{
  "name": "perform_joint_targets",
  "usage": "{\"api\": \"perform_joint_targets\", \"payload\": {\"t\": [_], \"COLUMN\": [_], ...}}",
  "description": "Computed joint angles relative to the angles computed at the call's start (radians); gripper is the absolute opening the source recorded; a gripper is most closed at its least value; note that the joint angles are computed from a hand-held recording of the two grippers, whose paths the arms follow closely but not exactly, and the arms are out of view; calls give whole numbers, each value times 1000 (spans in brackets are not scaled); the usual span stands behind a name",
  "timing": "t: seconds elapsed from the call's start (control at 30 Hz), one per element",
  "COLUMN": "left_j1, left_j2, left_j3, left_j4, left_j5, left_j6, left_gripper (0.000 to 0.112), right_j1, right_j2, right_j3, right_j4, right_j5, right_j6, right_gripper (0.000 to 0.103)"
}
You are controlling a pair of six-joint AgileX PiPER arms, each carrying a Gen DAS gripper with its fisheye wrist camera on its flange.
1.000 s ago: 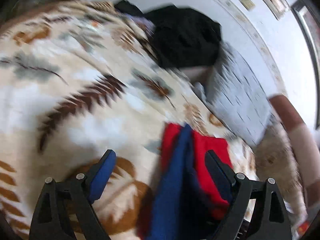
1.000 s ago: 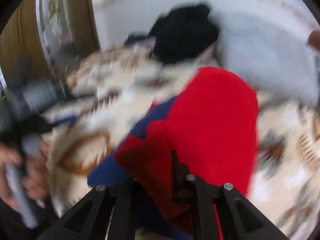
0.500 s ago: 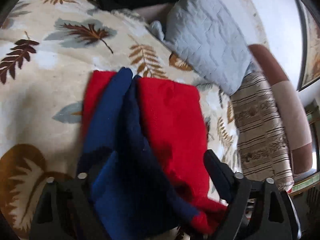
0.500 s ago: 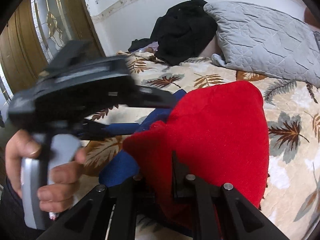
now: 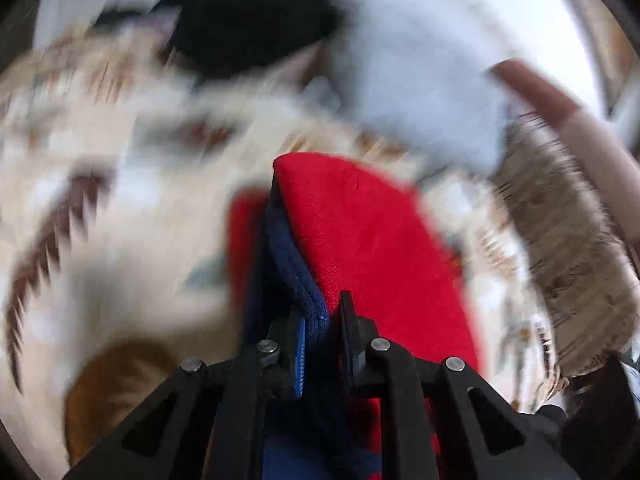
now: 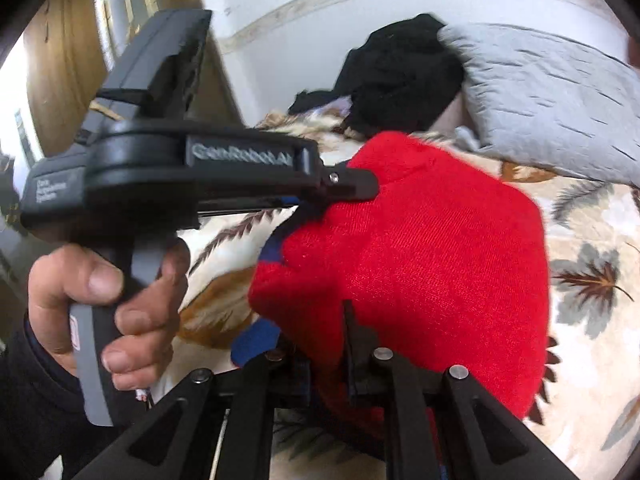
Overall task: Fold small clothes
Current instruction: 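Fold the sweater side over the other half with the right tool while the left tool holds it, then press the folded red sweater strip flat with both tools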
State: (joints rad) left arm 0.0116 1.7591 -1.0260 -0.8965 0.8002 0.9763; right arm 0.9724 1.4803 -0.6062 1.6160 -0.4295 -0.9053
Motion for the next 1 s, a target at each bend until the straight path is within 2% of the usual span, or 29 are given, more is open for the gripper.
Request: {"api": "perform_joint_targets", "payload": {"t": [0.07, 0.17, 0.27, 0.33, 0.37, 0.43, 0.47, 0.53, 0.63, 0.7, 0.77, 0.87, 0.93, 0.97, 1.0], "left_j1": [21, 15, 32, 42, 45, 41, 48, 73, 74, 91, 113, 174, 174, 150, 107], "left_j2": [11, -39, -88, -91, -73, 17, 37, 50, 55, 18, -86, -216, -259, -256, -240], "left_j3": [12, 33, 68, 72, 59, 1, -10, -32, -45, -30, 24, 84, 116, 128, 136], "left_j4": [-27, -45, -103, -113, -83, 6, -3, -27, -5, -5, -26, -106, -113, -94, -50], "left_j5": [2, -11, -10, -25, -29, -3, 12, 62, 60, 64, 44, 151, 180, 175, 131], "left_j6": [29, 58, 121, 129, 104, 3, 0, 1, -38, -50, -14, 118, 168, 161, 128], "left_gripper": [15, 15, 15, 15, 15, 16, 16, 16, 25, 25, 25, 26, 29, 32, 32], "right_j1": [-30, 17, 18, 36, 61, 85, 104, 134, 168, 184, 213, 267, 258, 246, 248], "right_j2": [56, 50, -4, -45, -63, -80, -86, -103, -140, -177, -221, -317, -392, -426, -457], "right_j3": [-15, 7, 42, 70, 82, 94, 99, 118, 158, 191, 224, 307, 377, 410, 435], "right_j4": [1, -44, -65, -83, -72, -66, -58, -52, -55, -51, -34, -30, -61, -86, -89], "right_j5": [84, 42, 55, 43, 19, 14, 7, -8, -34, -45, -76, -137, -148, -147, -156], "right_j6": [10, 83, 130, 171, 176, 178, 182, 199, 252, 283, 305, 400, 501, 557, 594], "right_gripper": [29, 32, 40, 65, 68, 69, 69, 71, 71, 71, 71, 72, 73, 73, 73]}}
